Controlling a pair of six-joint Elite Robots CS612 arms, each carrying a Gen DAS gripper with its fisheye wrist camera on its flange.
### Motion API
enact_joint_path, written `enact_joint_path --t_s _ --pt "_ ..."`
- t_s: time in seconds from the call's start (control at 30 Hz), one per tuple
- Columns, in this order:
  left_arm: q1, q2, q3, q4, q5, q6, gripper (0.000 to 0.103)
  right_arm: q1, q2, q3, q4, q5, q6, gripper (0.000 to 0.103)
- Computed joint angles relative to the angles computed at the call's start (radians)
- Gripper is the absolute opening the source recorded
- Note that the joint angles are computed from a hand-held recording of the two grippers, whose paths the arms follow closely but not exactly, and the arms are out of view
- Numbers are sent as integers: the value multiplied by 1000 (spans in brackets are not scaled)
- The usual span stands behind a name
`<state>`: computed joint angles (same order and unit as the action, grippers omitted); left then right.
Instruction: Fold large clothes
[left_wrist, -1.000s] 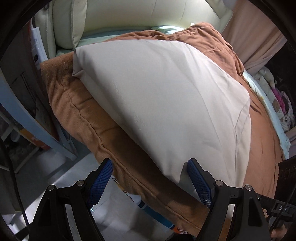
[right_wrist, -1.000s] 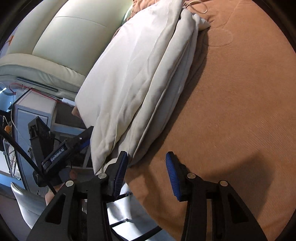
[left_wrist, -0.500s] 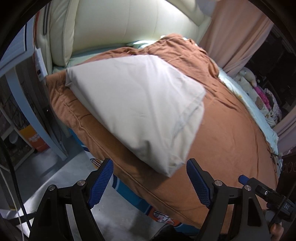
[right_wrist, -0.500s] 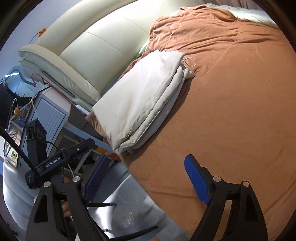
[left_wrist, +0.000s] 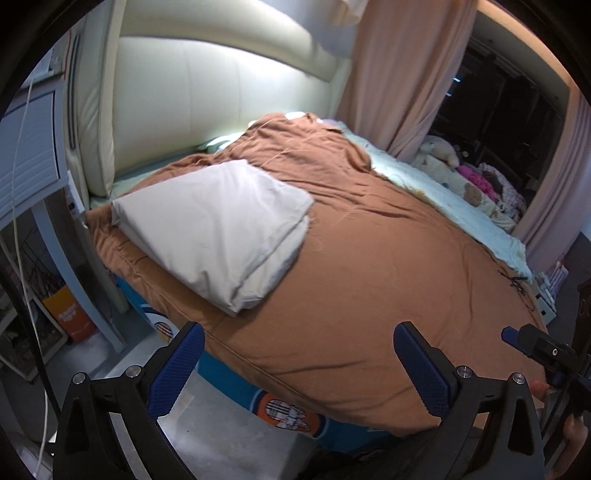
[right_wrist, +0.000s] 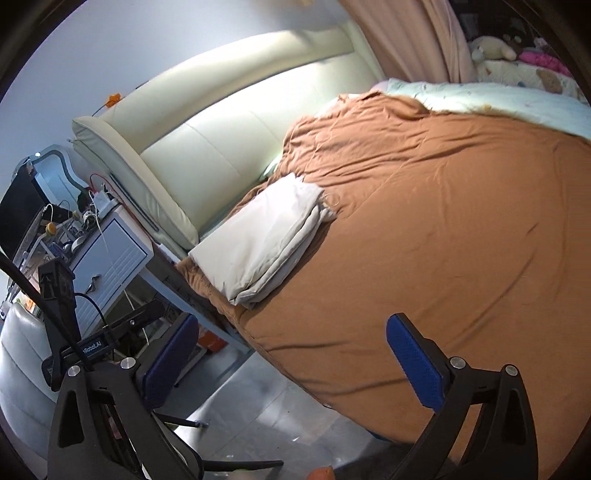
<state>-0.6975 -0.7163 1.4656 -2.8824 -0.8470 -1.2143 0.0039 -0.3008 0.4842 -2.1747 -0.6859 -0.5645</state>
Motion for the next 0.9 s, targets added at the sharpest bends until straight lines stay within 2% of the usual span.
enact_joint_path --t_s 0.1,0.23,0.53,0.67,0.77,0.9 --pt "-26 4 -10 -30 28 37 103 -22 -93 196 -173 1 11 102" --pt "-60 9 -24 -58 66 83 103 -53 -177 387 -391 -7 68 102" --pt "-123 14 -39 -71 142 156 103 -111 -273 621 -647 36 124 102" --pt "-149 20 -52 -75 178 193 103 -125 -307 717 -824 1 131 102" --pt "-168 27 -62 -83 211 221 103 -137 -324 770 -894 7 128 102" --pt "-190 41 -72 -133 236 263 103 -141 -339 836 -1040 -39 143 102"
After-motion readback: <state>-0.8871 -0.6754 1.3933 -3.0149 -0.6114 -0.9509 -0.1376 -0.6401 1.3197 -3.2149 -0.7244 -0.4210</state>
